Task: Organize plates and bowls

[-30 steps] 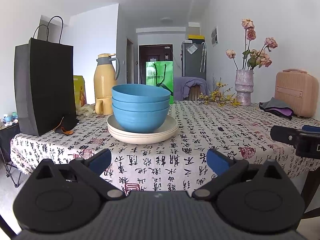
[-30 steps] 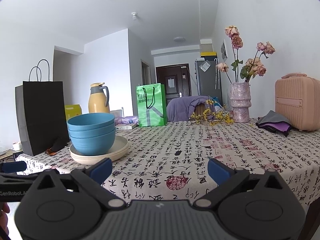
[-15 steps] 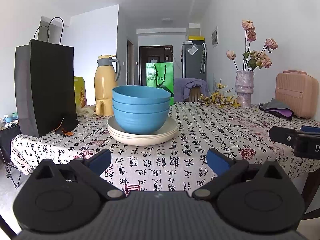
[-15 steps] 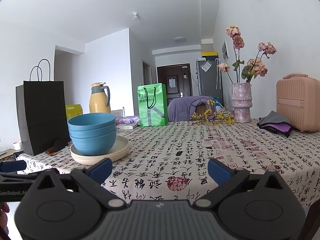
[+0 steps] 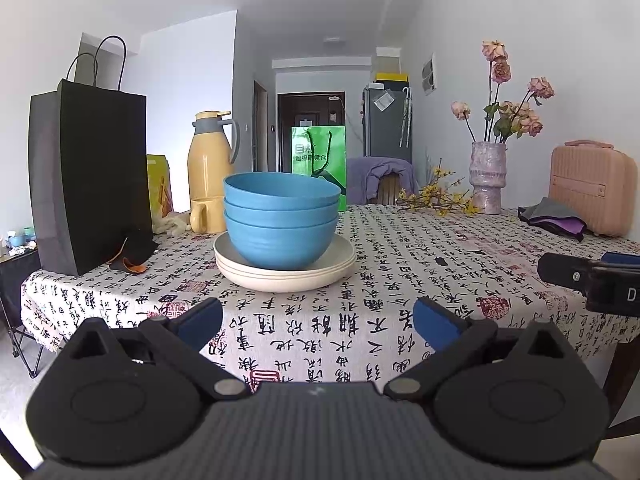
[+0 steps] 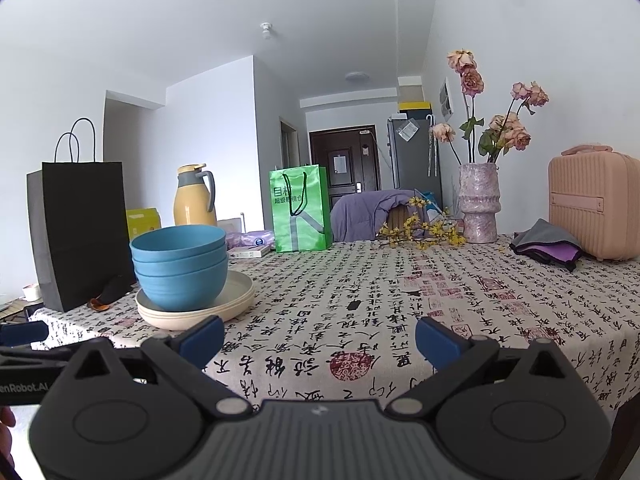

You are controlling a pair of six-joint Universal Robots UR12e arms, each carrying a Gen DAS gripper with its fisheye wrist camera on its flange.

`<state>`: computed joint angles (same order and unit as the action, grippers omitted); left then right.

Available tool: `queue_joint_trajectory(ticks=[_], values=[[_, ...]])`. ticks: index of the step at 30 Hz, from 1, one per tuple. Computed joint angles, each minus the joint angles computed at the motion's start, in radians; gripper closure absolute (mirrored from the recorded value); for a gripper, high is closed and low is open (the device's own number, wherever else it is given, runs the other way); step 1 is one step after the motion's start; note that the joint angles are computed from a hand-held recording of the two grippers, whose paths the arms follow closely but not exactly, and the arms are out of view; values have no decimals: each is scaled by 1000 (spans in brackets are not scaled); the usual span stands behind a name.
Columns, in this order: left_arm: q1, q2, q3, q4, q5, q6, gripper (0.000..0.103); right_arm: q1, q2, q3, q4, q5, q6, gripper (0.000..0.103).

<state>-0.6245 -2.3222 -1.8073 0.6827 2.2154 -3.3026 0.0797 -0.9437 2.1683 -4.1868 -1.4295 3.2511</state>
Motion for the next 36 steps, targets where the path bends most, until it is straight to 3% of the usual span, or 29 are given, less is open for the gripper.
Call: queue_joint_trajectory(ticks=[36], values=[[0,-2,0,-3,-10,2,0,0,0,2,-6,-3,4,1]])
